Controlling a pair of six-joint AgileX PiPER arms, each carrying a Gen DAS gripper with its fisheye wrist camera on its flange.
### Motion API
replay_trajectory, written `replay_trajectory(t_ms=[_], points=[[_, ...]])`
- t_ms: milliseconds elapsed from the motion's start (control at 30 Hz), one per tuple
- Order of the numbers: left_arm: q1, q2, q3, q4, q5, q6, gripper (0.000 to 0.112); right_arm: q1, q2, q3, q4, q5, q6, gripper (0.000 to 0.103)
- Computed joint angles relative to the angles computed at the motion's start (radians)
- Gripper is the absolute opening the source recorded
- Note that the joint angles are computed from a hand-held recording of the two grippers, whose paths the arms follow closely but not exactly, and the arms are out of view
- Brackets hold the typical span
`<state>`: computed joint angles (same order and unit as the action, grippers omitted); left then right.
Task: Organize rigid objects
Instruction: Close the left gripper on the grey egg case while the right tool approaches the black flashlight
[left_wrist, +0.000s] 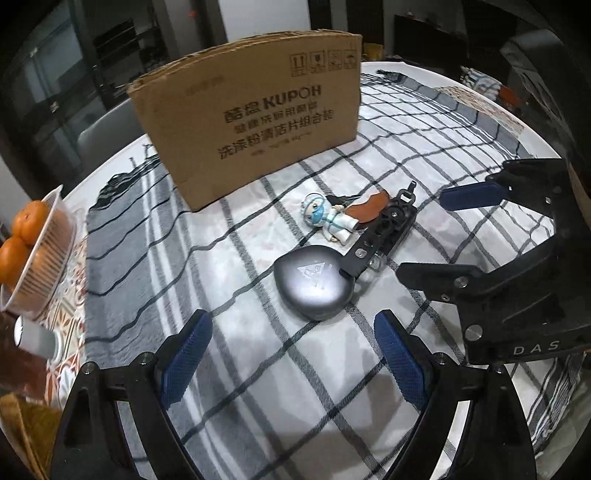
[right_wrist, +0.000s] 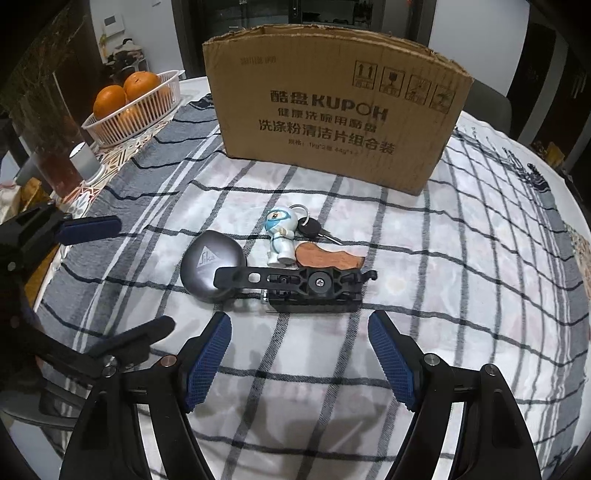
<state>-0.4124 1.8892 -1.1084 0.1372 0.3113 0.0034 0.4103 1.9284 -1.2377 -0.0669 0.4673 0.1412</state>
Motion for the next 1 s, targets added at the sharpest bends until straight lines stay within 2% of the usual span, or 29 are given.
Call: replay_trajectory(t_ms=[200,367,500,667,833,1000], points=[[0.015,0.048,-0.034,-0.127,-0.019,0.167,0.09,-0.006,0.036,-0.017,-0.012,-0.015,0.011,0.077],[0.024,0.095,-0.078,-0.183,-0.017,0.228,0.09,-0.006,0.065,-0.043,-0.056,-0.014,0.054,0.077],[0.023,0.124,-0.109,-0.195,-0.012,0.247,0.089,-0.021,0.092,-0.071,0.004,-0.008,0.0,0.077],[0.024,0.156,-0.148,-0.219,0.0,0.271,0.088,-0.025,0.111,-0.095,0.003,-0.003,0.002,0.077],[0.028,0.183,-0.179,-0.272,0.02,0.313,0.081,-0.036,0.124,-0.109,0.062,-0.005,-0.044,0.077],[0.028,0.201,-0.198,-0.318,0.04,0.347,0.065,-0.049,0.126,-0.103,0.128,-0.022,-0.099,0.073]])
